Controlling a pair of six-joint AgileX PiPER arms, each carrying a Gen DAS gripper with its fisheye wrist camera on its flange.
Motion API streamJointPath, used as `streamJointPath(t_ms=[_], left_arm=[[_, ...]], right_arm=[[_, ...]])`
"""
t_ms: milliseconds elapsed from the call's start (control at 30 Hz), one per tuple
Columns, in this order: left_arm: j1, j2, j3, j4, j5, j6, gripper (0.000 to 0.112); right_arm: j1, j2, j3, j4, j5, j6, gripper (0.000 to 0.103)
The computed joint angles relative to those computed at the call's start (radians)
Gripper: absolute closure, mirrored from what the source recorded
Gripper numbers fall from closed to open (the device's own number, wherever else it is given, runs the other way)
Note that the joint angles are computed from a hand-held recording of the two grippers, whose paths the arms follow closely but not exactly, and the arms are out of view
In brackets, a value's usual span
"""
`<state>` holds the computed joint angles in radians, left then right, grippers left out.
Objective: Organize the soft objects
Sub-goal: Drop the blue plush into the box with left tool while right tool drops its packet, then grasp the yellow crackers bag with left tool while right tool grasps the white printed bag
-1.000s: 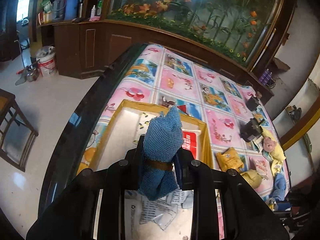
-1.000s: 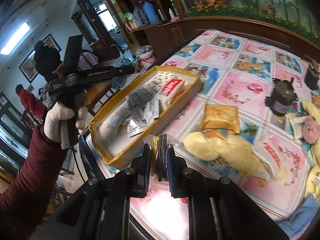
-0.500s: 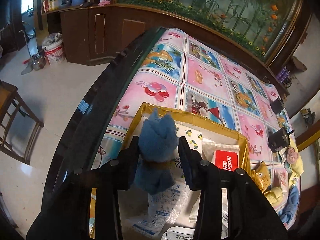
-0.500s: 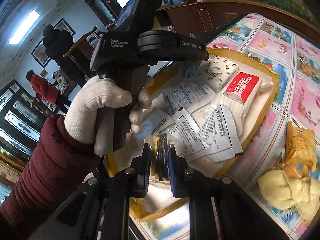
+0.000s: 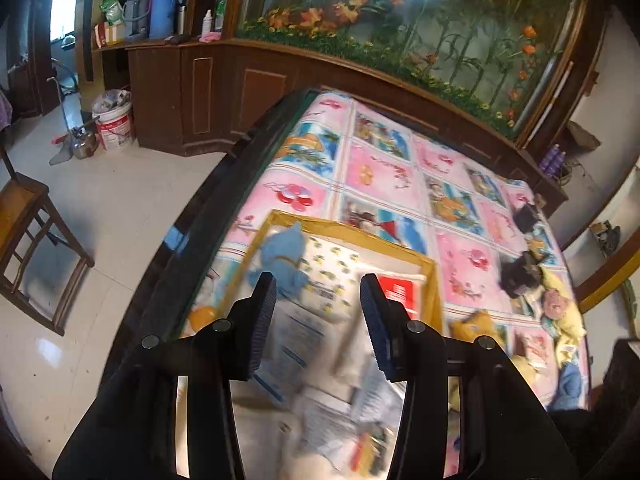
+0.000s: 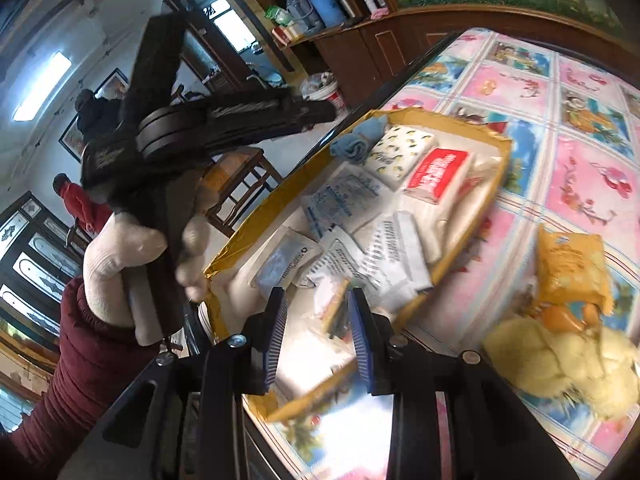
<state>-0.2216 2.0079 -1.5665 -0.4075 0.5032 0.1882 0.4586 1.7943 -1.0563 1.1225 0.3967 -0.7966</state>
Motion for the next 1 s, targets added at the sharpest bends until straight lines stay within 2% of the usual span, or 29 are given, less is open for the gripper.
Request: streamJointPath(t_ms=[100,200,267,333,467,567,667,700,867,1000], left_arm=[[-0.038,-0.103,0.124,-0.124,-0.039,0.124,0.069],[-0.087,-0.161,0.186,-0.248,-0.022,0.243,0.069],[-0.141,-0.176,0.207,-0.279,-0.014,0.277,0.066],[-0.202,-0.17,0.205,-0.255,-0.006,0.266,0.061],[-0.32,-0.129,0.19,-0.177,-0.01,0.201,0.061],[-0.383,-0.079,0.162,-0.136,-0.007,0.157,0.061],[-0.417,-0.026,0.114,-0.069,0.005,0.066,0.061],[-0.421,-0.006,0.088,-0.043,0.014,0.024,0.061],[-0.413,0.123,-0.103,0.145,0.053,-0.215,0.061],[-0.402,0.317,-0.412,0.241,0.255,-0.341,0.061]], right_arm=[[-0.081,-0.108,0.136,0.086,-0.033,-0.109,0.072],[-0.21,-0.241,0.297,0.18,-0.06,-0.224,0.072],[-0.328,-0.321,0.39,0.209,-0.046,-0.275,0.071],[-0.465,-0.386,0.47,0.23,-0.013,-0.327,0.071],[-0.725,-0.464,0.568,0.224,0.077,-0.399,0.071],[-0.889,-0.472,0.591,0.231,0.14,-0.46,0.07],[-1.01,-0.45,0.602,0.26,0.196,-0.539,0.064],[-1.03,-0.437,0.603,0.273,0.208,-0.562,0.061],[-1.047,-0.361,0.596,0.312,0.284,-0.639,0.061],[-0.989,-0.289,0.553,0.319,0.354,-0.619,0.061]])
